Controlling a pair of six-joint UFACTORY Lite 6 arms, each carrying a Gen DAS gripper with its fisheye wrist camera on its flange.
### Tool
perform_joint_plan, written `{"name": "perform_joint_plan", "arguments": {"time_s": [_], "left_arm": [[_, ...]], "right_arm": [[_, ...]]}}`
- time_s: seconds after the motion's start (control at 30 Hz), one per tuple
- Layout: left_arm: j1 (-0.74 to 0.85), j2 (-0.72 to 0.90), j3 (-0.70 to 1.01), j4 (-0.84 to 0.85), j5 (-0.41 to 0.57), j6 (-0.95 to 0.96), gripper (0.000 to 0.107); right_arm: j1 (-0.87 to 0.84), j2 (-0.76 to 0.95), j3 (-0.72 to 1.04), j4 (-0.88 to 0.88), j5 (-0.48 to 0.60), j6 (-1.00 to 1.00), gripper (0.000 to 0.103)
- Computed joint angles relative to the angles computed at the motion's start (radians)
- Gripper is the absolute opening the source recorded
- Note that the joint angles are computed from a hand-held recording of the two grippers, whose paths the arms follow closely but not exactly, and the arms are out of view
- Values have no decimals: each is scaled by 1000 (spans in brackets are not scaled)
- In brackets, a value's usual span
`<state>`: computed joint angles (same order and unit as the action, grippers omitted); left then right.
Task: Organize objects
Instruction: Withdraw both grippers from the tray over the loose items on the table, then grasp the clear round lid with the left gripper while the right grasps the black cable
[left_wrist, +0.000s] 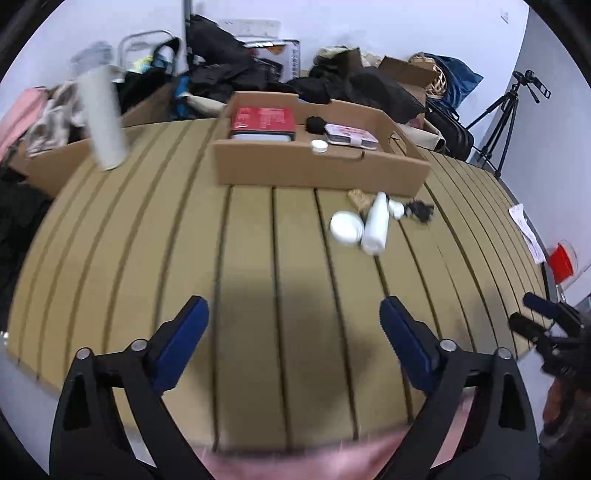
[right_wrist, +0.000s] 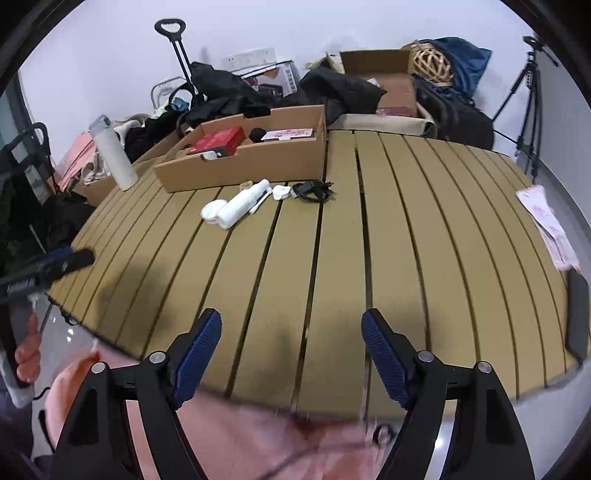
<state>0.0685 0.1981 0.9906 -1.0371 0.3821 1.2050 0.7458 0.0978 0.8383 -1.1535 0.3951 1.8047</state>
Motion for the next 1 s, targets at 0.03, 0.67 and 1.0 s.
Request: {"name": "perform_joint_plan", "arguments": {"time_s": [0.03,0.67,1.0], "left_arm": [[-26,73,70,0,-11,-9,86],[-201,722,792,457,50,-463,22],[-205,581,575,481,-37,-494,2]], "right_arm": [[-30,49,42,-4,-13,-25,73],[-396,811,918,584,-120,-937,40],[-374,817,880,608,-138,-931,23]]}}
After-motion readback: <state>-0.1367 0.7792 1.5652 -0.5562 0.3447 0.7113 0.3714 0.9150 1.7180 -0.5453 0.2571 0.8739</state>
